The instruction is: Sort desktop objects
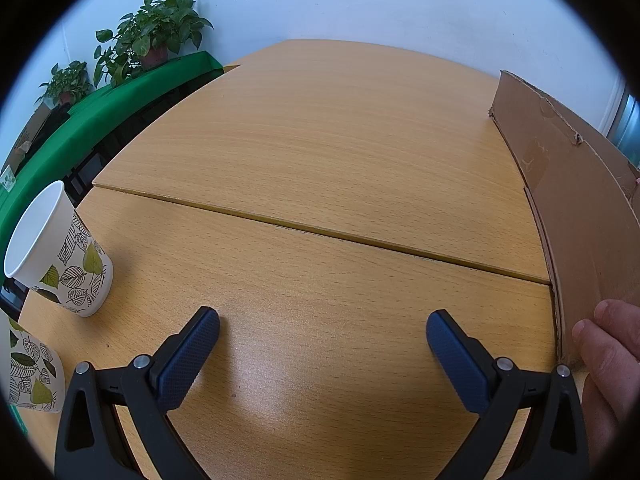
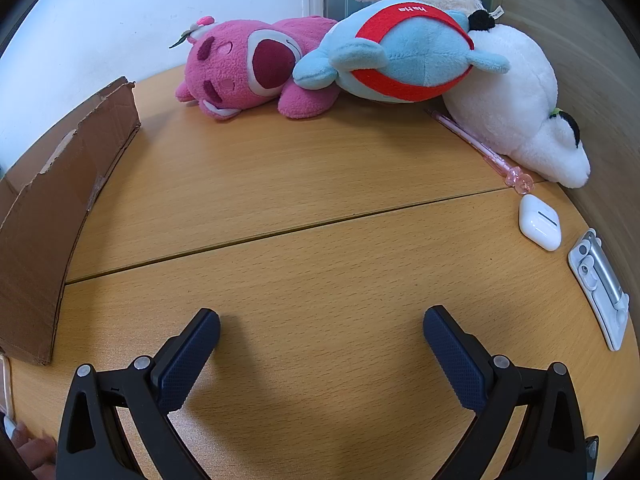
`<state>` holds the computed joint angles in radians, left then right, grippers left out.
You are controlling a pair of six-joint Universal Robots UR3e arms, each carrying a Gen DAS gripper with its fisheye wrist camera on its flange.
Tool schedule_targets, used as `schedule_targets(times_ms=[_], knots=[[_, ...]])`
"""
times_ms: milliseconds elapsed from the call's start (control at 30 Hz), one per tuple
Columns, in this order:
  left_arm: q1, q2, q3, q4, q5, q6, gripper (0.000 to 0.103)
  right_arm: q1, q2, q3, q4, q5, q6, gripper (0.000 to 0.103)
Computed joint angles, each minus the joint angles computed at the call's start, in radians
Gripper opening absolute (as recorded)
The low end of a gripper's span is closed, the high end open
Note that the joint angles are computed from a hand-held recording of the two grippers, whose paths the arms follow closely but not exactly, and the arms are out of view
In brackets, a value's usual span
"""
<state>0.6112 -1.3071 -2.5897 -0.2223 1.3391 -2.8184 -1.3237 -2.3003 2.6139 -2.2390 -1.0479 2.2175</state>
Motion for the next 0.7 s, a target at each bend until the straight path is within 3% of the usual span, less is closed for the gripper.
schedule_targets(times_ms=[700], knots=[[0.001,0.0,0.001,-0.001,-0.001,0.001,0.103,0.003,0.009,0.0,-0.01,-0.001,0.003,0.103]])
